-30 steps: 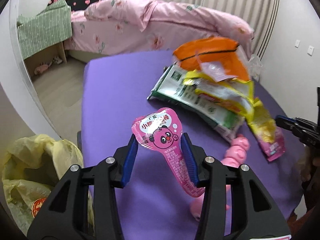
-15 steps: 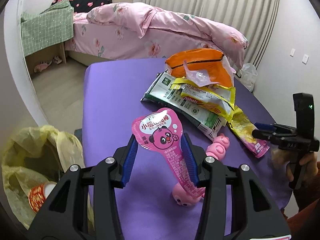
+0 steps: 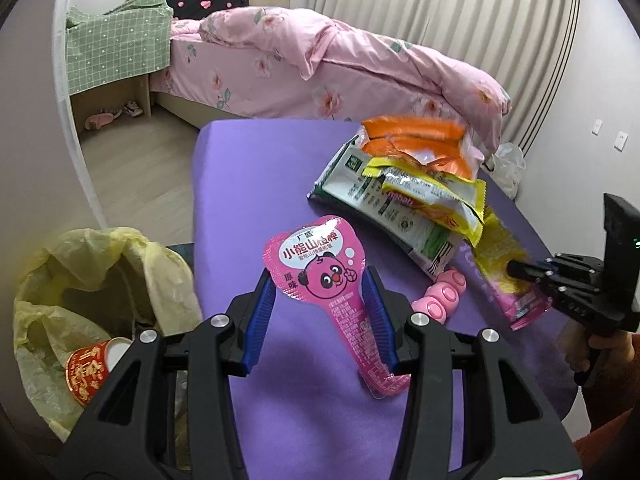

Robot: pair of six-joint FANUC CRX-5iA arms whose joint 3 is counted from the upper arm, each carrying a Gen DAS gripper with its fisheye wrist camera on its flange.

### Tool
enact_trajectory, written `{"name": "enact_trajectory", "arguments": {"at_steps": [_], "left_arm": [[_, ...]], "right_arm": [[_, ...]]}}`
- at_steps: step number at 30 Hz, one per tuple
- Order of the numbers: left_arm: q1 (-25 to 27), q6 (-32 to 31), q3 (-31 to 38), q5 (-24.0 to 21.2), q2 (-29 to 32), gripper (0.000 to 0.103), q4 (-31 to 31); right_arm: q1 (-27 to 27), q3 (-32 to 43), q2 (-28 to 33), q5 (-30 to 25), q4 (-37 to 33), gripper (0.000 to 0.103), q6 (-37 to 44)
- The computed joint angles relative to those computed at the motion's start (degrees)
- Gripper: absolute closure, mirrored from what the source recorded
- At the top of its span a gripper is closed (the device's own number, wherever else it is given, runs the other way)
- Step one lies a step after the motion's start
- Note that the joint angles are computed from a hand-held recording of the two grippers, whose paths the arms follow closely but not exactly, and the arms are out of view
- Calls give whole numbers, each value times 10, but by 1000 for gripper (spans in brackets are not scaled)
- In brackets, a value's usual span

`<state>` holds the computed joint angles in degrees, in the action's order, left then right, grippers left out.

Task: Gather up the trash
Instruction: 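Carry the pink packet and yellow chip bag toward the yellow trash bag with both tools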

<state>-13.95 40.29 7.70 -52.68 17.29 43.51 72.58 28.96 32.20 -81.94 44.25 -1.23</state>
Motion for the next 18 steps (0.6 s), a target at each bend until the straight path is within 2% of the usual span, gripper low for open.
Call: {"name": "enact_trajectory", "arguments": {"at_steps": [3,10,15,18], "left_arm": [[10,-13,-22,14,-19,61,22],[46,-28,-52,31,-51,61,62],[65,1,-45,13,-40,61,71],[70,-9,-58,13,-45,61,84]], "right_arm": [[5,30,12,-9,30,98,19],[8,156,75,-42,105,98,96],[6,204,98,-53,114,98,113],[9,224,109,-62,110,98,124]]}}
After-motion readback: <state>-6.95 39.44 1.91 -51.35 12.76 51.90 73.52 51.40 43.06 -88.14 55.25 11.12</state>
